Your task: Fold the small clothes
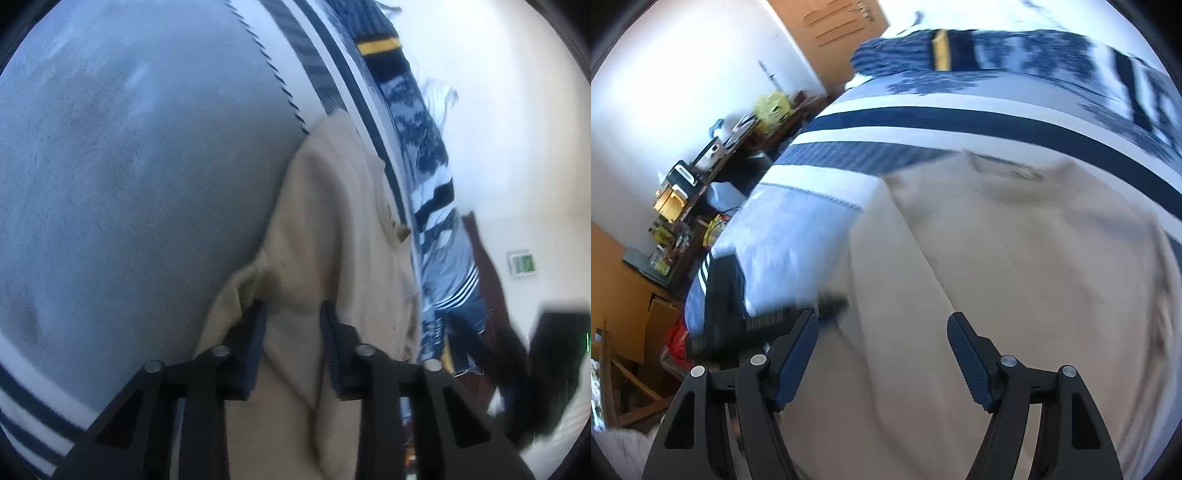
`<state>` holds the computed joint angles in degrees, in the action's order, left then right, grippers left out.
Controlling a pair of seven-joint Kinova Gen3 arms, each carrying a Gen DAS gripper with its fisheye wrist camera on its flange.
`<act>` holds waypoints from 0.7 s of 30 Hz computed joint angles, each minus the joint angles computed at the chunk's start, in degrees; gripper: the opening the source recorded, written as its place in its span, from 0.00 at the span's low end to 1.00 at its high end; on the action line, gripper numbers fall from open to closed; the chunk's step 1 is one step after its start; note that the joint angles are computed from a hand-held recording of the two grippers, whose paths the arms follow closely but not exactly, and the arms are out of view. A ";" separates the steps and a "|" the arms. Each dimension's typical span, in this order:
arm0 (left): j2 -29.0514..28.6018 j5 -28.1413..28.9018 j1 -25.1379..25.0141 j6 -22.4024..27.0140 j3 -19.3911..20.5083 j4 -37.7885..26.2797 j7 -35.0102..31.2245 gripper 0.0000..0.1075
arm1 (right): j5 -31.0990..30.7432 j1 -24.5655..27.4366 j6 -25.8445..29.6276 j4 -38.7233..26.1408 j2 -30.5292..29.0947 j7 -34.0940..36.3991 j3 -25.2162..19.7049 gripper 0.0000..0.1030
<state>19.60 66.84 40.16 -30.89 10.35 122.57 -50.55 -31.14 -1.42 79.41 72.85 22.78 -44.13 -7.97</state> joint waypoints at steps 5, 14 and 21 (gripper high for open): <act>1.20 -2.30 -5.36 -0.99 5.39 0.70 2.70 0.00 | 6.57 -13.03 -1.14 -13.27 11.53 -11.56 -0.94 0.62; -3.06 17.44 7.40 -17.16 1.14 2.07 -9.16 0.00 | 12.15 -24.17 5.41 -36.97 27.74 -22.45 4.38 0.03; -2.66 16.07 2.25 -14.22 5.08 2.52 -6.81 0.01 | 12.94 -21.29 8.38 -45.71 31.43 -23.79 -2.51 0.04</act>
<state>16.94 82.91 42.41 -45.11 15.43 125.09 -57.36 -18.21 -22.71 87.79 27.13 54.20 -67.91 -10.48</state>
